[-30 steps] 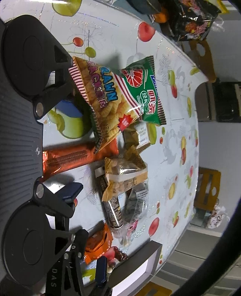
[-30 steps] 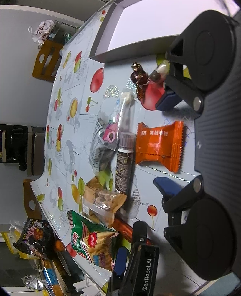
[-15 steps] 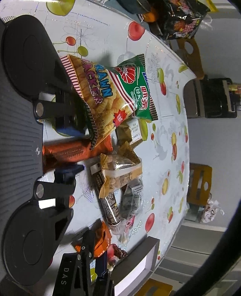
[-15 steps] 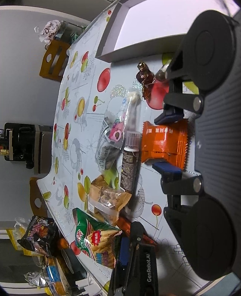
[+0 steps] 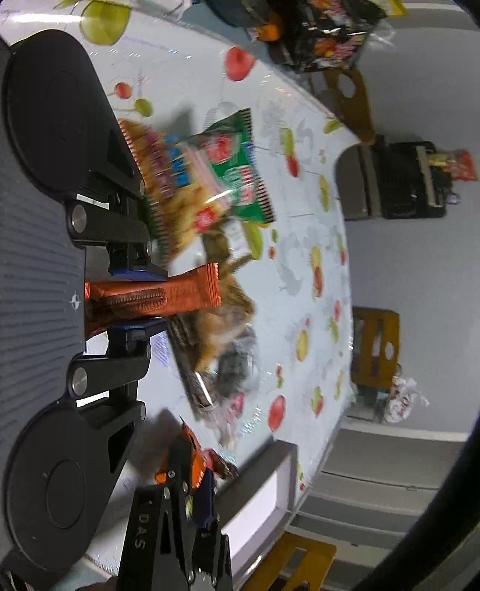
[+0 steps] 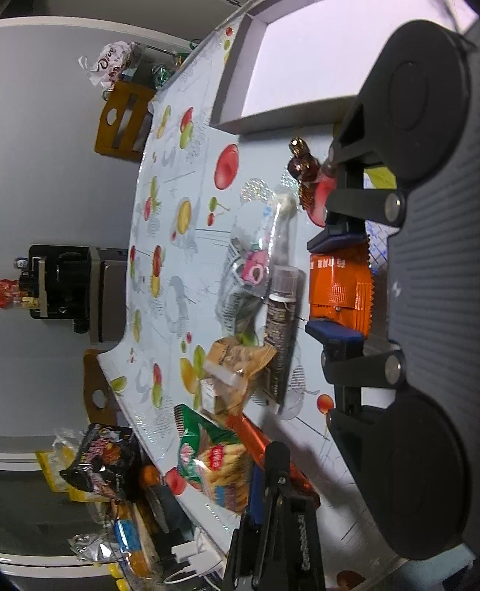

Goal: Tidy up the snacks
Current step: 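Carry both snacks into the white box and open both tools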

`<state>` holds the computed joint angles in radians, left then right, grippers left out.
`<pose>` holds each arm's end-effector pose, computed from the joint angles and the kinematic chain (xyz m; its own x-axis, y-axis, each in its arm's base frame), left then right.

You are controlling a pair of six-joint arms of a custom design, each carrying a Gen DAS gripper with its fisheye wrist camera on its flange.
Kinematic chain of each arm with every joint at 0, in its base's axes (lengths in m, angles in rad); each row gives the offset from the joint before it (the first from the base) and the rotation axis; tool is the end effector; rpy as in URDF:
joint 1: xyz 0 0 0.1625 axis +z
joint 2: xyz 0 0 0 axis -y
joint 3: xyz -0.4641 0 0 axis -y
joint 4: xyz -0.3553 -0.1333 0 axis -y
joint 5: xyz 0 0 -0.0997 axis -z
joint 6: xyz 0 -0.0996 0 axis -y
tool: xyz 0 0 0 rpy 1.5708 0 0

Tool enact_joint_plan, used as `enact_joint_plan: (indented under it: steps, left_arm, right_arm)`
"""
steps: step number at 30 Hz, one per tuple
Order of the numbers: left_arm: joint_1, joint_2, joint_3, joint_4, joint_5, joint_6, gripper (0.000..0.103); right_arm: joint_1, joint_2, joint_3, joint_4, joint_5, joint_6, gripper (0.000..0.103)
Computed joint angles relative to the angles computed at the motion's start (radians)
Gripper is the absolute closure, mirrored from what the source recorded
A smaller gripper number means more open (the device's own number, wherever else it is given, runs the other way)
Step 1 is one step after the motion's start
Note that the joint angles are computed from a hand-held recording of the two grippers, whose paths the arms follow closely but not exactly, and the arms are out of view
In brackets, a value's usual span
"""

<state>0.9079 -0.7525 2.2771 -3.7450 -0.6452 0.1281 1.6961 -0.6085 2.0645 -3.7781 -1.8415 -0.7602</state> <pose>-0.1219 -0.5021 0.1374 -0.7025 0.0694 -0.7083 0.5846 0.6239 -0.5186 0.1758 -0.5421 0.0728 -0.6464 -0.4556 0.6120 -0.7407 0.5673 -0.3600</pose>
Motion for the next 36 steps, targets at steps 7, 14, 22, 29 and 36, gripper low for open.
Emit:
enact_joint_plan:
  steps: [7, 14, 22, 29, 36]
  left_arm:
    - [-0.051, 0.022, -0.010, -0.099, 0.022, 0.113, 0.080]
    - [-0.051, 0.046, -0.113, -0.052, -0.039, 0.174, 0.080]
    - [-0.046, 0.112, -0.271, 0.033, -0.155, 0.226, 0.080]
    - [-0.028, 0.204, -0.459, 0.167, -0.259, 0.237, 0.080]
    - [-0.009, 0.316, -0.676, 0.362, -0.371, 0.233, 0.080]
  right_arm:
    - [-0.010, -0.040, 0.035, -0.017, 0.049, -0.010, 0.064]
    - [-0.027, -0.101, 0.056, -0.057, 0.084, 0.003, 0.064]
    - [-0.075, -0.179, 0.051, -0.116, 0.082, 0.024, 0.064]
    - [-0.139, -0.216, 0.014, -0.147, 0.054, 0.032, 0.064]
    - [-0.198, -0.226, -0.039, -0.149, 0.003, 0.039, 0.064]
